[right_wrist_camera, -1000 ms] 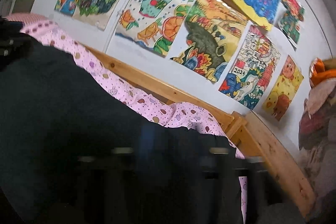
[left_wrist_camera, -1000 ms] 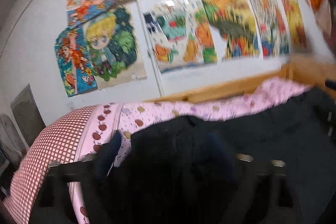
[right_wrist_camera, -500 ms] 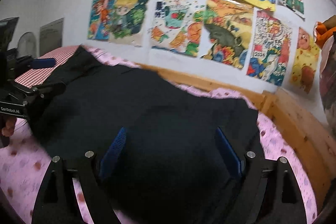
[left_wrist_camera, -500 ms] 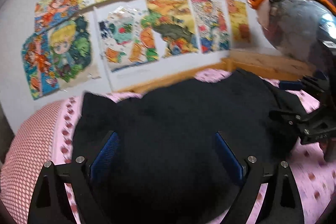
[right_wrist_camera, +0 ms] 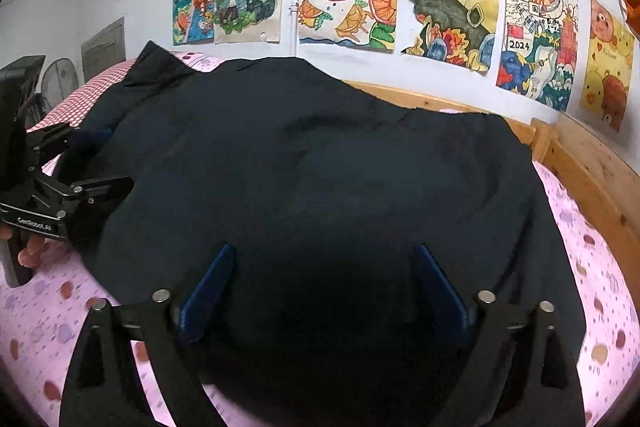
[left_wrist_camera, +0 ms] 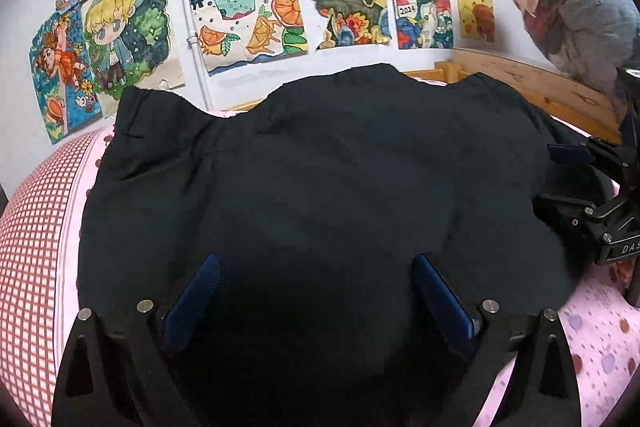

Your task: Fold large clothes

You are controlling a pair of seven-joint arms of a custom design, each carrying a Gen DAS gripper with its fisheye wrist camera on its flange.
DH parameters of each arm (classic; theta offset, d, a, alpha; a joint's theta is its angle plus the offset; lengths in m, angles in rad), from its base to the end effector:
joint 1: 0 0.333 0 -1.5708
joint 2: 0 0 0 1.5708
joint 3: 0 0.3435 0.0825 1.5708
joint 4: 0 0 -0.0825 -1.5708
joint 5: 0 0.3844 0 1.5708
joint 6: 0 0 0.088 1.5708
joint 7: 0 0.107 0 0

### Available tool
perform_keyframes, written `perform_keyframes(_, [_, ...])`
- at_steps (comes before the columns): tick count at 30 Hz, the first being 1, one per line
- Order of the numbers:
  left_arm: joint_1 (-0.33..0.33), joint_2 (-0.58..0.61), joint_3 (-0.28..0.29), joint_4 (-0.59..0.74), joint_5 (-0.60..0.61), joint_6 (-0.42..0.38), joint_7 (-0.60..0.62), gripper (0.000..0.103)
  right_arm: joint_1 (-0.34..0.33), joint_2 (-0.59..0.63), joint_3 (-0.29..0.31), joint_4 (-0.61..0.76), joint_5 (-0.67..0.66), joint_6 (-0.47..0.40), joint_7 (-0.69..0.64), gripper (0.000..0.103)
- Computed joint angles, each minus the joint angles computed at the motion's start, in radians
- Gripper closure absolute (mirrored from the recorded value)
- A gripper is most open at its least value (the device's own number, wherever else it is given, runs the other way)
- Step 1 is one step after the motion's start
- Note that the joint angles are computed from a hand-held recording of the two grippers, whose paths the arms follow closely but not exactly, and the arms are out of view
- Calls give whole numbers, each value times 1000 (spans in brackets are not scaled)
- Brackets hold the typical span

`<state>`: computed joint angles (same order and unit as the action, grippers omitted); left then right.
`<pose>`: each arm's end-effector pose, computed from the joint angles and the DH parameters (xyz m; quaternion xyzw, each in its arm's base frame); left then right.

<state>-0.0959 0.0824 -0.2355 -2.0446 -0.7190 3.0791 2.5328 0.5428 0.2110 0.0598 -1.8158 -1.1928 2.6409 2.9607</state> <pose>0.5933 -0.1432 0.5285 -0.4180 0.7793 -0.3616 0.2953 0.5322 0.3916 0.5055 -0.6589 0.5841 -0.3395 0.3308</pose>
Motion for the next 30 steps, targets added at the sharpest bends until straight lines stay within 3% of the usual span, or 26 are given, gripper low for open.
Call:
perform_keyframes(5, [-12, 71, 4, 50, 97, 91, -86, 1, -6, 64, -18, 96, 39, -18, -58, 13])
perform_keyframes(7, [-42, 98, 42, 72, 175, 116, -164, 1, -7, 91, -26, 139, 83, -35, -88, 13])
perform_keyframes(15, [-301, 210, 364, 205, 388, 150, -480, 1, 9, 180, -71, 290, 196, -88, -191, 13])
perform_keyframes(18, [-417, 267, 522, 286, 444, 100, -597, 1, -2, 214, -80, 345, 266, -98, -239, 13])
perform_keyframes(20, [-438, 298, 560, 328, 475, 72, -649, 1, -9, 235, -87, 369, 311, -91, -254, 13])
perform_keyframes(25, [-434, 366, 582, 431, 544, -14, -738, 0, -18, 275, -110, 404, 377, -67, -274, 13])
perform_keyframes(30, [-384, 434, 543, 543, 592, -104, -798, 0, -40, 332, -102, 473, 488, -78, -366, 11])
